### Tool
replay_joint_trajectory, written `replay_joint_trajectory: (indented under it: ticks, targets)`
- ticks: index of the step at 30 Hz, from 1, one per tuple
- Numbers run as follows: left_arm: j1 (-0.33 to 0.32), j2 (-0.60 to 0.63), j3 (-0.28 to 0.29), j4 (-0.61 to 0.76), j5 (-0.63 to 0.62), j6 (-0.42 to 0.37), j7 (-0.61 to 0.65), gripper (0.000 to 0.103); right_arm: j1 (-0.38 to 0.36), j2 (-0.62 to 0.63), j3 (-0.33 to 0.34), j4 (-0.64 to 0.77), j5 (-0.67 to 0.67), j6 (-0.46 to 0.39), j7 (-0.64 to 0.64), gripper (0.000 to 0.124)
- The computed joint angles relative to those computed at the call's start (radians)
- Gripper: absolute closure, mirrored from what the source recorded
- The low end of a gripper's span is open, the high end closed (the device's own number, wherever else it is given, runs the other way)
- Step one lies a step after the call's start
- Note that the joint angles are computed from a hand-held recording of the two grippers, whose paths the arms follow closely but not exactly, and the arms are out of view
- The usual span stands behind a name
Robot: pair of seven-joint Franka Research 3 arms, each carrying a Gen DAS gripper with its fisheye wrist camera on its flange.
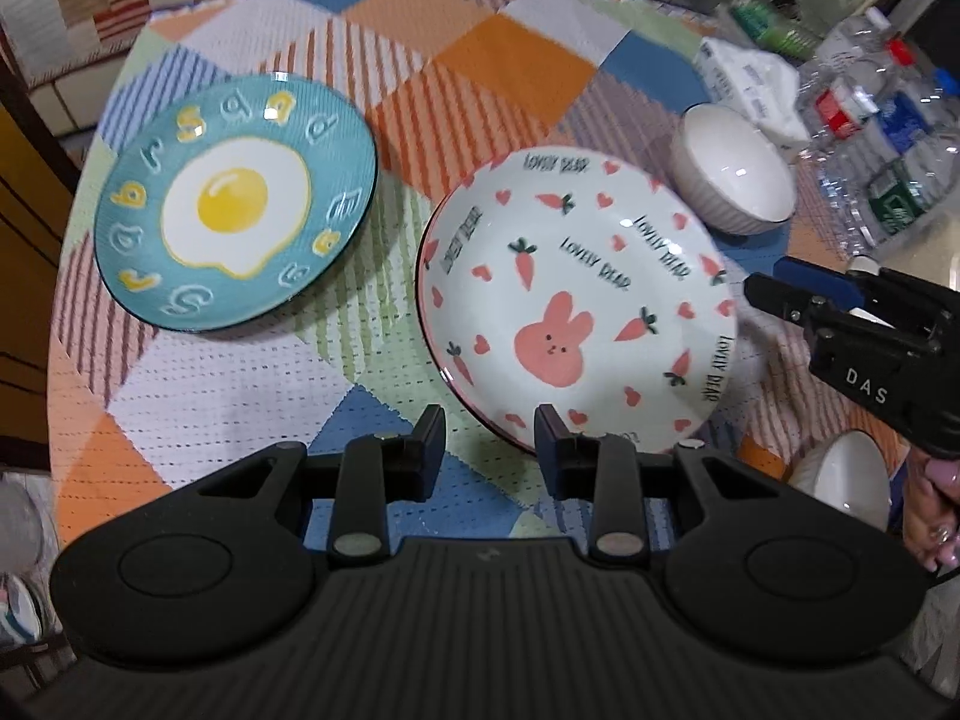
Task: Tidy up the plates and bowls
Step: 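Open the right gripper and pull it back from the bunny plate, then move the right gripper to the blue fried-egg plate and grasp its rim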
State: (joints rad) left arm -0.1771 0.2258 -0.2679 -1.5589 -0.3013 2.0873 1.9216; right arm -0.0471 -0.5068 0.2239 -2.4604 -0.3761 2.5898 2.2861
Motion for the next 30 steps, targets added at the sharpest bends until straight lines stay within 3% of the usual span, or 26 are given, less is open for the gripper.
replay_joint_trajectory:
  ticks: [11,15,22,25,27,30]
  targets:
    - [0.010,-0.160,0.030,-0.153,-0.104,0.110,0.109,0.071,0.046,-0.050,0.012,0.034,0.053,0.034,-0.079,0.084]
    - [0.016,-0.209,0.051,-0.240,-0.217,0.227,0.178,0.069,0.056,-0.033,0.027,0.065,0.066,0.062,-0.106,0.078]
    - [0.022,-0.190,0.076,-0.268,-0.178,0.340,0.163,0.067,0.076,0.060,0.044,0.153,0.067,0.085,-0.138,0.066]
    - [0.036,-0.161,0.078,-0.259,-0.157,0.388,0.140,0.063,0.098,0.113,0.033,0.193,0.073,0.102,-0.150,0.056]
    - [0.052,-0.141,0.070,-0.270,-0.232,0.465,0.174,0.063,0.121,0.146,0.011,0.211,0.090,0.130,-0.170,0.049]
    - [0.071,-0.086,0.066,-0.229,-0.222,0.484,0.125,0.063,0.199,0.206,-0.076,0.226,0.215,0.195,-0.300,0.047]
